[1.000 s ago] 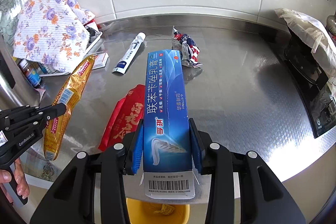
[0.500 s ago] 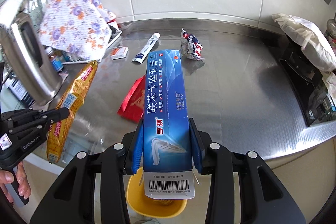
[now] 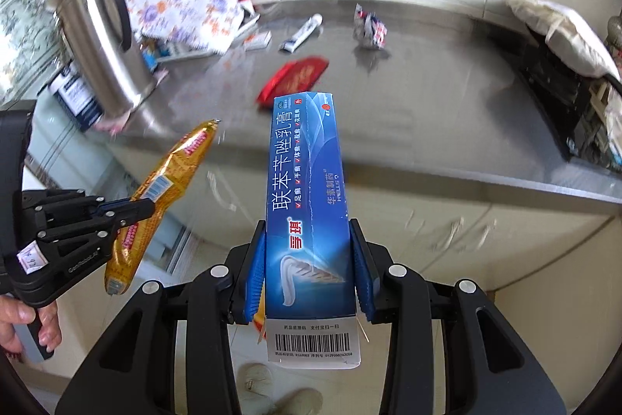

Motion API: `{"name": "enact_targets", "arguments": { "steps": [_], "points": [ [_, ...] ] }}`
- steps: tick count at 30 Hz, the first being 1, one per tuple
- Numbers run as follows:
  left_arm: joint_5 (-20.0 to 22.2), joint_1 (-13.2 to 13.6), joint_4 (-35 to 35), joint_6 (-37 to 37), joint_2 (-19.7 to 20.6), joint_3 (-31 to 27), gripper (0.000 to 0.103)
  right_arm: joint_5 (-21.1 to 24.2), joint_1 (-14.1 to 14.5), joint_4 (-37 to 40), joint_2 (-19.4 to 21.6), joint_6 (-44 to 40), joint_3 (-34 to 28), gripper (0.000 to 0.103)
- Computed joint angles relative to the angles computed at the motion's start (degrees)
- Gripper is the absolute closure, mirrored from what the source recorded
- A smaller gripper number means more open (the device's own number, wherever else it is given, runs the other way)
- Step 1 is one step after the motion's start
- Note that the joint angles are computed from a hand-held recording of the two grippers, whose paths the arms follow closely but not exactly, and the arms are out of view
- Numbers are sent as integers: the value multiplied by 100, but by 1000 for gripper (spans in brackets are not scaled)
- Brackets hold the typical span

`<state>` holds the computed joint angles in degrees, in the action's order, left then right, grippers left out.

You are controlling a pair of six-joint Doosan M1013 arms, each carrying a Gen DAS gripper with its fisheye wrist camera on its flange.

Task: Collect trash
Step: 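Carry the sausage snack and toothpaste box down over the yellow bin, then open both tools to drop the snack and box into the bin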

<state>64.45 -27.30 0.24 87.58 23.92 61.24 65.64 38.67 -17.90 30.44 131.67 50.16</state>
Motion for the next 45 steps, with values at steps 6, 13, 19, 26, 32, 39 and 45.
{"name": "enact_targets", "arguments": {
  "steps": [6, 13, 19, 26, 32, 39, 45],
  "points": [
    [395, -2, -122, 366, 16, 267, 99, -26, 38, 502, -134, -153, 494, 62],
    [782, 39, -294, 986, 198, 516, 99, 134, 5, 1199, -29, -583, 771, 62],
    [1132, 101, -322, 1406, 550, 468, 99, 645, -103, 1665, 301, -880, 703, 62],
    [1438, 111, -376, 1649, 1041, 180, 99, 964, -296, 2147, 776, -1042, 442, 62],
    [1608, 91, -392, 1896, 1396, -56, 99, 1107, -434, 2531, 1163, -1180, 197, 62],
    [1733, 86, -535, 1827, 1715, -306, 99, 1040, -539, 2826, 1378, -1179, 221, 62],
    [1772, 132, -669, 1728, 1888, -379, 99, 935, -667, 3052, 1437, -1231, 324, 62]
  ]
}}
